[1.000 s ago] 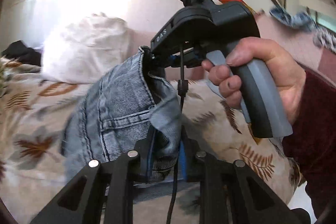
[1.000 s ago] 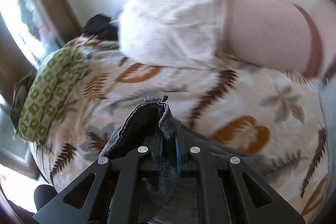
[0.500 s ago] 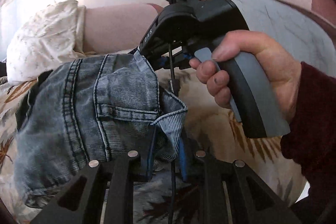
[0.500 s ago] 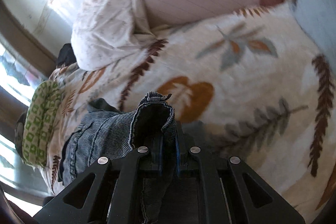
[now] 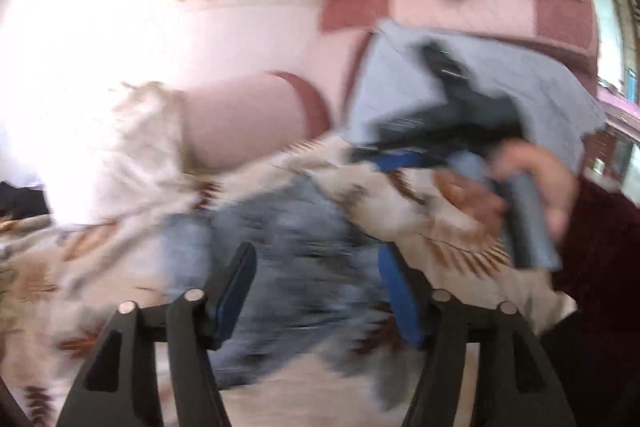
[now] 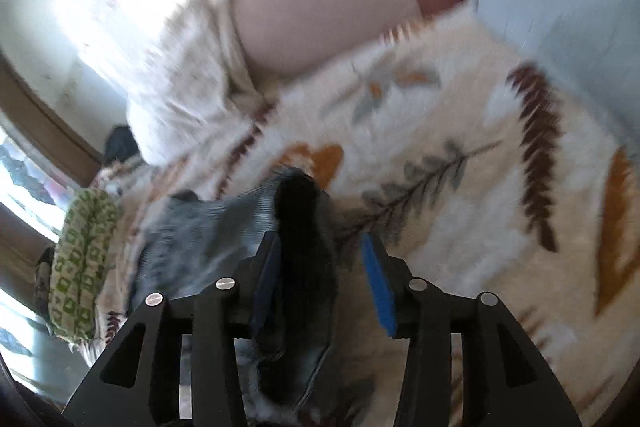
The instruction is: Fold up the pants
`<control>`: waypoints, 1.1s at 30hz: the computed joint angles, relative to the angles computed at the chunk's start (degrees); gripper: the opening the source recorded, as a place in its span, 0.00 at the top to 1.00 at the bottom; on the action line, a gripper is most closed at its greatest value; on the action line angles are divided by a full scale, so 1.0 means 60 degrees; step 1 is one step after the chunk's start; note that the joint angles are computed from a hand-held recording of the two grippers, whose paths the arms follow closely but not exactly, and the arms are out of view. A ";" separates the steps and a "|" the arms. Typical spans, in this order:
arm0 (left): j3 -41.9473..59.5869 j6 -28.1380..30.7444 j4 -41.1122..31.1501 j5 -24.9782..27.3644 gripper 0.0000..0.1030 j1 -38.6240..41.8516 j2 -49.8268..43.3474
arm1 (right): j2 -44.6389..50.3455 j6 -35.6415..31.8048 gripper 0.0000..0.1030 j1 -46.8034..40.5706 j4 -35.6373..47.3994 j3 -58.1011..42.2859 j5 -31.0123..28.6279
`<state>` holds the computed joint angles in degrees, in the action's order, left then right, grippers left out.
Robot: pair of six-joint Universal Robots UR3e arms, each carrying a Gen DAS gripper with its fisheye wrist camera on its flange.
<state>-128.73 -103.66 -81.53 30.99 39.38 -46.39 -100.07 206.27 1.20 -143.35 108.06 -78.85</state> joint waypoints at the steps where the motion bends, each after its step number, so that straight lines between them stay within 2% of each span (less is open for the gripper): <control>1: 0.0289 -0.0116 0.0305 -0.0003 0.33 0.0295 -0.0508 | -0.0222 0.0193 0.54 0.0331 -0.0321 0.0129 -0.0333; 2: 0.0353 -0.0833 0.1410 0.0146 0.33 0.0370 -0.1048 | -0.0301 0.0437 0.52 0.0815 -0.0735 0.0178 -0.0713; 3: 0.0372 -0.2024 0.3316 0.0410 0.33 0.0214 -0.1989 | -0.0195 0.0596 0.52 0.1150 -0.1071 0.0145 -0.0896; 4: 0.0535 -0.2842 0.4471 0.0658 0.33 0.0114 -0.2720 | 0.0065 0.0825 0.52 0.1658 -0.1491 0.0012 -0.1170; 6: 0.1312 -0.4215 0.5996 0.1404 0.33 -0.0387 -0.4364 | 0.0757 0.0929 0.52 0.2276 -0.1675 -0.0587 -0.1686; 7: 0.1665 -0.4749 0.6549 0.1830 0.34 -0.0689 -0.5069 | 0.1384 0.0988 0.52 0.2698 -0.1625 -0.1165 -0.2056; 8: 0.2019 -0.5228 0.7065 0.2173 0.39 -0.1011 -0.5793 | 0.1790 0.0993 0.52 0.2907 -0.1578 -0.1537 -0.2210; 11: 0.2579 -0.6069 0.7820 0.2744 0.44 -0.1784 -0.7027 | 0.3000 0.1047 0.53 0.3256 -0.1454 -0.2473 -0.2346; 14: 0.2657 -0.6389 0.8675 0.3159 0.44 -0.2602 -0.7651 | 0.3676 0.1009 0.53 0.3432 -0.1101 -0.2941 -0.2463; 16: 0.2329 -0.6231 0.9116 0.3256 0.44 -0.2937 -0.7647 | 0.3929 0.0990 0.53 0.3492 -0.0762 -0.3091 -0.2625; 18: 0.2342 -0.6072 0.9539 0.3743 0.44 -0.3471 -0.7990 | 0.4104 0.1005 0.53 0.3441 -0.0499 -0.3119 -0.2722; 23: 0.2338 -0.5977 1.0586 0.5047 0.46 -0.4421 -0.9065 | 0.4271 0.1409 0.49 0.2769 -0.0080 -0.2675 -0.1667; 29: 0.3104 -0.6086 1.0085 0.5676 0.44 -0.4820 -0.9891 | 0.4571 0.1286 0.48 0.2877 0.0202 -0.2921 -0.1855; 33: 0.2984 -0.6209 1.0424 0.5651 0.43 -0.4821 -1.0108 | 0.4525 0.1329 0.48 0.2700 -0.0087 -0.2640 -0.1567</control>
<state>-110.82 -140.92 -18.98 64.90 10.45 -107.04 -72.92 214.24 17.41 -143.87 92.22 -88.25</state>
